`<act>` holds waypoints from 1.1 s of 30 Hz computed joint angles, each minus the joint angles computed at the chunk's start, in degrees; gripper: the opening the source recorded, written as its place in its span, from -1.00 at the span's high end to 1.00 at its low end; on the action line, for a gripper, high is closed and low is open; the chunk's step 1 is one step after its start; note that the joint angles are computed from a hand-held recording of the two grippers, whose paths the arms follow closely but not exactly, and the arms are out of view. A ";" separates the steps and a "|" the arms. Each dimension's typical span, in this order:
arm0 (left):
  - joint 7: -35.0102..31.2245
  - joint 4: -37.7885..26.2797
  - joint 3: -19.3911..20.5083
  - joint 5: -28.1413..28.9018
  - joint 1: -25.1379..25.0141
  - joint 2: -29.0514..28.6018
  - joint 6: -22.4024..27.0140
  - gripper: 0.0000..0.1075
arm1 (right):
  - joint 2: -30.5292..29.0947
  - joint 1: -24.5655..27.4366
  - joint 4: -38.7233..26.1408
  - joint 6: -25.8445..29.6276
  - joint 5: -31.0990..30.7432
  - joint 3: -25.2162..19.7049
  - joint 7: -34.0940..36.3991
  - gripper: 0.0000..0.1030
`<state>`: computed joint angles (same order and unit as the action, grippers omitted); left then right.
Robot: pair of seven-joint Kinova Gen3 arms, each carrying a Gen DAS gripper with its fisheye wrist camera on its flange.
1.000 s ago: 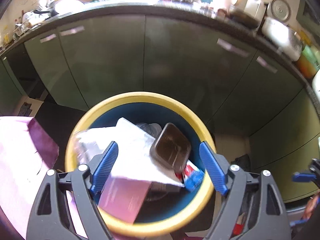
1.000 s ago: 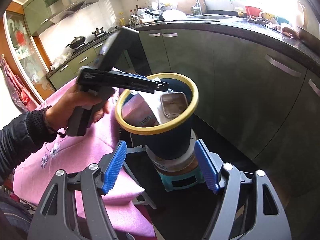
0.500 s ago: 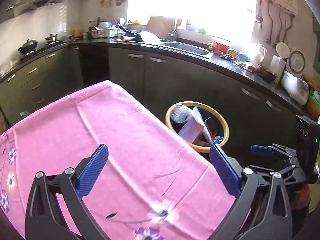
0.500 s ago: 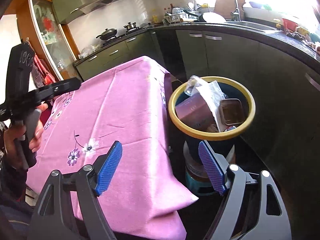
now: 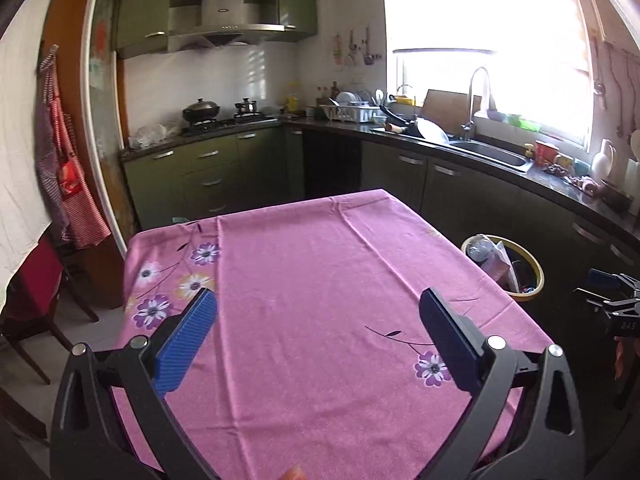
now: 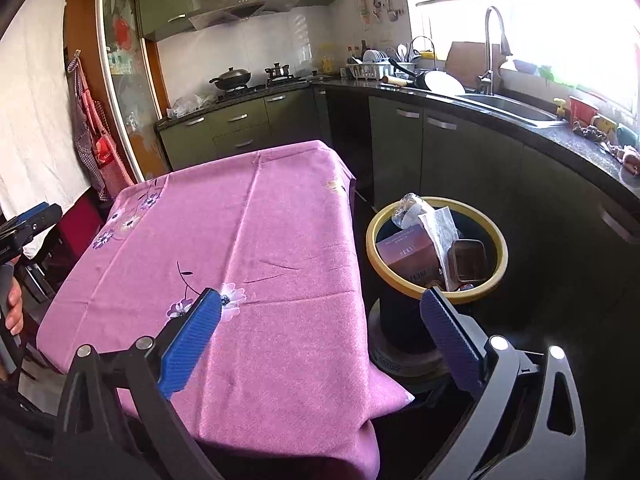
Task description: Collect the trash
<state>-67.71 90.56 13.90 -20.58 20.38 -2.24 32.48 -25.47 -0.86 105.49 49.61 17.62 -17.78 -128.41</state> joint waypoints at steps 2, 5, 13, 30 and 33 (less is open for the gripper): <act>0.93 1.69 -0.84 0.08 -0.07 -2.11 -0.26 -0.80 | -1.06 1.24 -0.57 1.03 1.18 -2.39 -1.48 -0.91; 4.91 3.52 1.24 -2.39 -2.83 -4.95 0.48 -0.80 | -2.42 3.24 -1.61 2.67 3.25 -6.16 -3.72 -0.91; 4.36 7.67 2.89 0.59 -7.92 -10.34 -2.05 -0.80 | -4.27 5.35 -2.86 4.89 4.50 -9.52 -5.96 -0.91; -0.64 7.23 4.16 6.08 -9.64 -10.42 -0.89 -0.80 | -4.01 6.07 -2.46 4.48 5.00 -9.27 -6.02 -0.91; -0.59 7.24 4.25 6.14 -9.61 -10.27 -0.79 -0.80 | -3.68 5.96 -2.48 4.43 5.12 -9.26 -6.05 -0.91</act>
<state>-68.31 97.80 18.15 -14.44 10.77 -12.51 31.69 -29.14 5.11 103.01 54.04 22.74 -27.04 -134.46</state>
